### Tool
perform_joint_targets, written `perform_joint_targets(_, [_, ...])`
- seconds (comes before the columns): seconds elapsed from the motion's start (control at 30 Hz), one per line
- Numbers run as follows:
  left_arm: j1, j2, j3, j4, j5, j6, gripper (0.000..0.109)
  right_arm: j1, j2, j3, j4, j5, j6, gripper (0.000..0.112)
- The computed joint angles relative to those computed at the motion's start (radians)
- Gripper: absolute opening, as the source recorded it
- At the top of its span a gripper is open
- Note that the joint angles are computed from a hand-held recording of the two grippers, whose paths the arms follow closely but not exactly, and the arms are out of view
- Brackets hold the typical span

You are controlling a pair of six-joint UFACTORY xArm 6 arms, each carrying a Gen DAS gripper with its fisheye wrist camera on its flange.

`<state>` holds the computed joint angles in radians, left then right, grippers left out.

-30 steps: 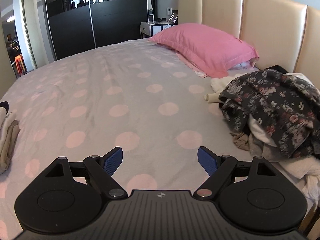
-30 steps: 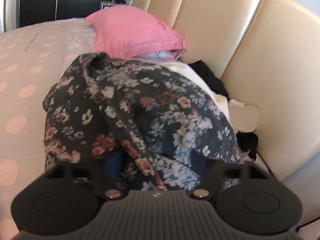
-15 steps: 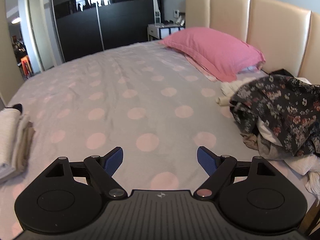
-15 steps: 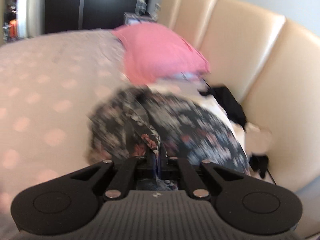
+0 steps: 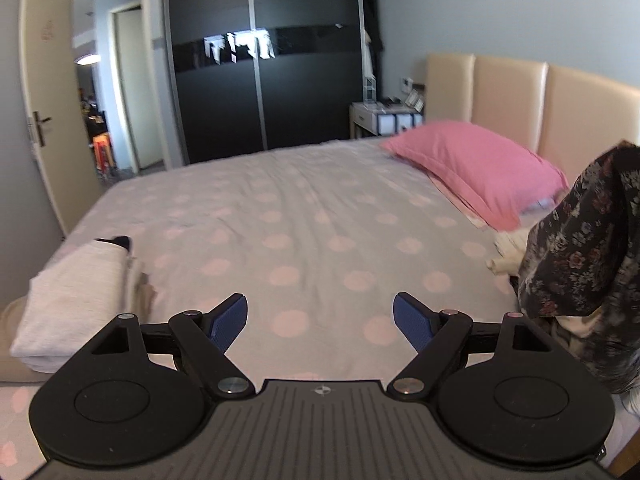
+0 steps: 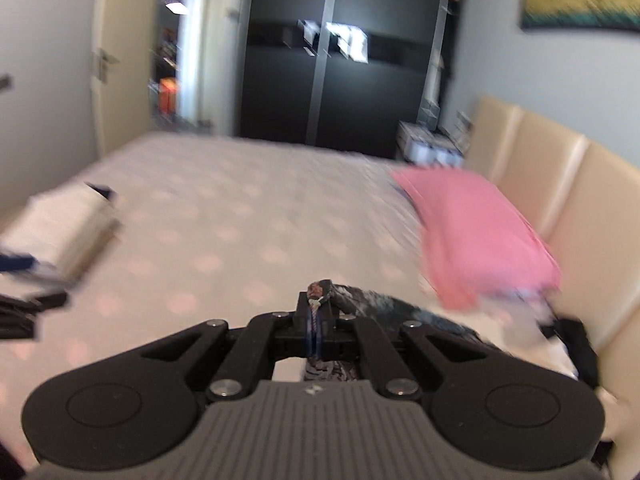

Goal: Fold clothes
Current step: 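Pull the floral jeans out and lay them flat on the bed, right gripper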

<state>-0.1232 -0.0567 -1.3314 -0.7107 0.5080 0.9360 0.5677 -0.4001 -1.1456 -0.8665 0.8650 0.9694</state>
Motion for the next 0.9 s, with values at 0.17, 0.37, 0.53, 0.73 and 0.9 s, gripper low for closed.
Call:
perform_joint_targets(0.17, [0.067,0.005,-0.044,-0.039,0.007,0.003,0.08,0.104,0.147,-0.204,0.002,-0.124,-0.047,0.002])
perform_joint_targets(0.37, [0.145,0.005,-0.052,-0.011,0.027,-0.011,0.08,0.171,0.322,-0.34,0.16,-0.151,-0.18,0.013])
perform_joint_targets(0.53, [0.187,0.02,-0.035,0.052,0.042,-0.014,0.08,0.143,0.311,-0.2,0.252,-0.209,-0.144,0.044])
perform_joint_targets(0.73, [0.201,0.02,0.007,0.039,0.039,0.072,0.08,0.058,0.175,0.014,0.298,-0.232,-0.106,0.07])
perform_joint_targets(0.9, [0.208,0.067,-0.02,-0.003,0.093,0.115,0.08,0.001,0.153,0.094,0.31,-0.241,-0.115,0.07])
